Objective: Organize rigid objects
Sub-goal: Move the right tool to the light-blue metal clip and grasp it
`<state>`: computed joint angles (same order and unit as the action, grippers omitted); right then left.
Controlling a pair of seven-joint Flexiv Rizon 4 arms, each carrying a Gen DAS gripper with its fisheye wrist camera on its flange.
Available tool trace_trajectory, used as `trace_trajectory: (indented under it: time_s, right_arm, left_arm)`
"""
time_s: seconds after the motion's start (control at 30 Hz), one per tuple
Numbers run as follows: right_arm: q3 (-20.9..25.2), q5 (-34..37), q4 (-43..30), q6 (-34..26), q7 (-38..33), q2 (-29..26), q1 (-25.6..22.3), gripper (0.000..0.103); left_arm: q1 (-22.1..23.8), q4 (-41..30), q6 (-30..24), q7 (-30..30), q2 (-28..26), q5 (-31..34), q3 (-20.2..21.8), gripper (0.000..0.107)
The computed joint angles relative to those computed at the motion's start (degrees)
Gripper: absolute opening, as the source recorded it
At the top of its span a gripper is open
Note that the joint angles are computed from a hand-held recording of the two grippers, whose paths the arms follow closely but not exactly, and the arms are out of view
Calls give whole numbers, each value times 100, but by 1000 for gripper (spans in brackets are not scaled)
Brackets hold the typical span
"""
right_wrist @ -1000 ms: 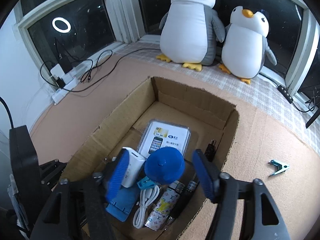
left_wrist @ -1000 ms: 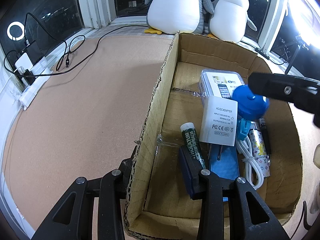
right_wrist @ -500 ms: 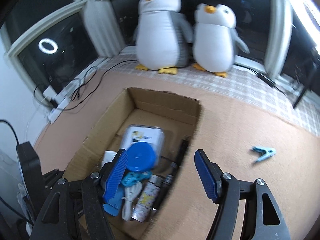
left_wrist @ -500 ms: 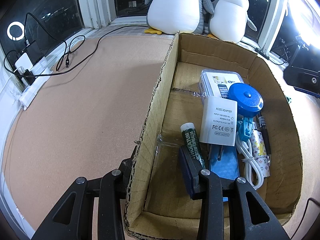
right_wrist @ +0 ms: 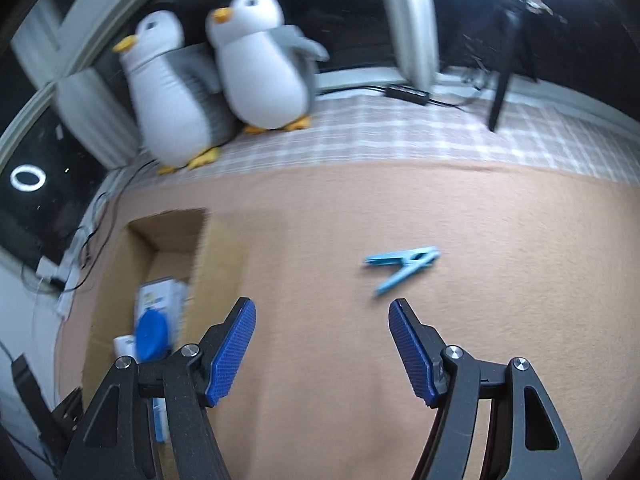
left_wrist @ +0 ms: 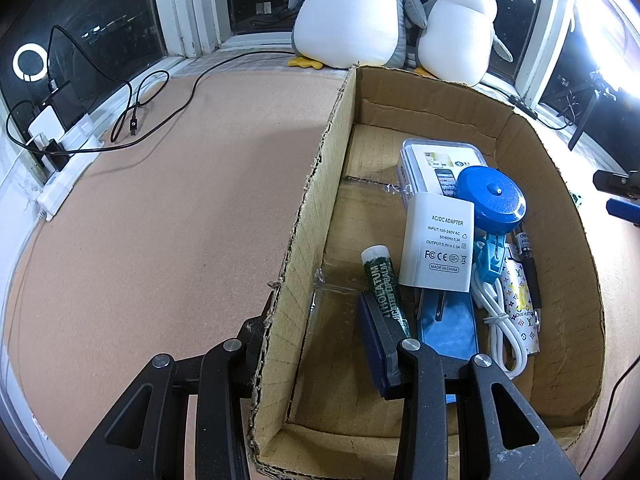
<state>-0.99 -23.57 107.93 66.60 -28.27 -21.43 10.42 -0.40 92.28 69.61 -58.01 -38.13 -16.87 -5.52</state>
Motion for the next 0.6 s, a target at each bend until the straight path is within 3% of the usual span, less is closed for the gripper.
trace_trajectory:
  time_s: [0.33, 0.6]
  right_arm:
    - [486, 1678, -357, 138, -470, -353, -691, 65]
    - [611, 2270, -983, -238, -863, -721, -895, 65]
  left_arm:
    - [-9, -9, -9, -15, -6, 8, 0, 40]
    - [-7, -8, 7, -22, -17, -9, -23, 40]
